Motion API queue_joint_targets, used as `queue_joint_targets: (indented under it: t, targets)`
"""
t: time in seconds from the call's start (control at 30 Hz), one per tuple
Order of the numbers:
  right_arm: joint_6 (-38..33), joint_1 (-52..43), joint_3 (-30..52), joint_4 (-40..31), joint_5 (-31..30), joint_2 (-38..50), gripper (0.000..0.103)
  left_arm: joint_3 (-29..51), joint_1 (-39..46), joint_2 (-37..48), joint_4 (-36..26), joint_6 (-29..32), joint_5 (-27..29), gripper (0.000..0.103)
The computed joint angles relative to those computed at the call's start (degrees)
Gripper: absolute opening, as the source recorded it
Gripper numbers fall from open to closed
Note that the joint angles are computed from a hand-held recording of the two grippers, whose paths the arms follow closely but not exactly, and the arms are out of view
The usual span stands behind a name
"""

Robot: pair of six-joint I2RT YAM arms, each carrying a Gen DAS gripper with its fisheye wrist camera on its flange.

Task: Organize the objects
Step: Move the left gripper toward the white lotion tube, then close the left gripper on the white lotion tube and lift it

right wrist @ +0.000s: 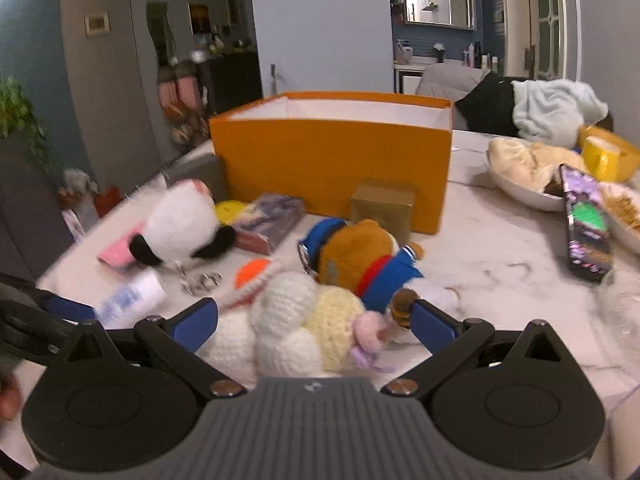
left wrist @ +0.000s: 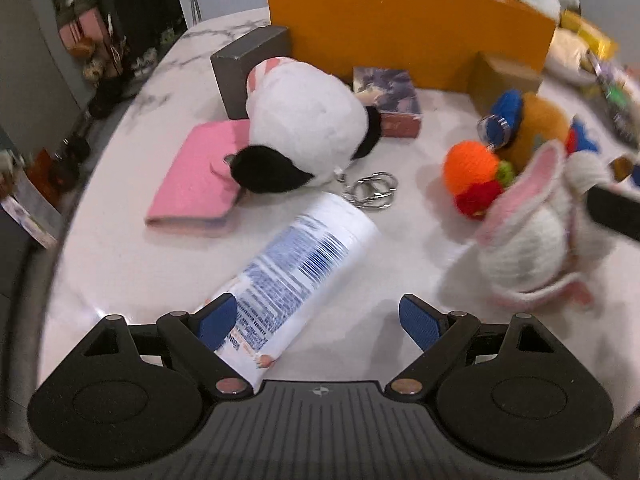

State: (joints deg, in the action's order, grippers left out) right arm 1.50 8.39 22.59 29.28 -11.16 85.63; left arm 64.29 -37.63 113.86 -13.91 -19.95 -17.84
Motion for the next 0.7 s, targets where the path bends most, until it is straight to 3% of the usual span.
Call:
queue_joint_targets:
  t: [0.33, 0.4, 0.47, 0.57, 0.7]
  targets:
    - [-5.0, -5.1, 1.7, -0.5, -7.8, 2.1, 0.102, -0.1, 3.7, 1.7, 6.4, 4.8, 4.6, 0.101]
    - [-5.9, -6.1, 1.6, -1.1, -9.7, 1.8, 0.102, -1.0, 3.4, 1.5, 8.2, 5.7, 4.4, 0.093]
    - [-6.7, -6.5, 1.6, -2.1, -10.7, 1.3, 0.102, -1.2, 3.0, 0.9, 8.5, 6.7, 4.3, 0.065]
    - [-8.1, -6.6, 1.5, -2.8, -11.1, 0.9, 0.102, -1.3, 3.3, 0.2, 8.1, 7.6, 5.9, 0.046]
    - [-8.3, -6.8, 1.5, -2.4, -10.9, 1.2, 0.102, -1.4, 3.5, -0.7, 7.1, 7.3, 7.7, 0.038]
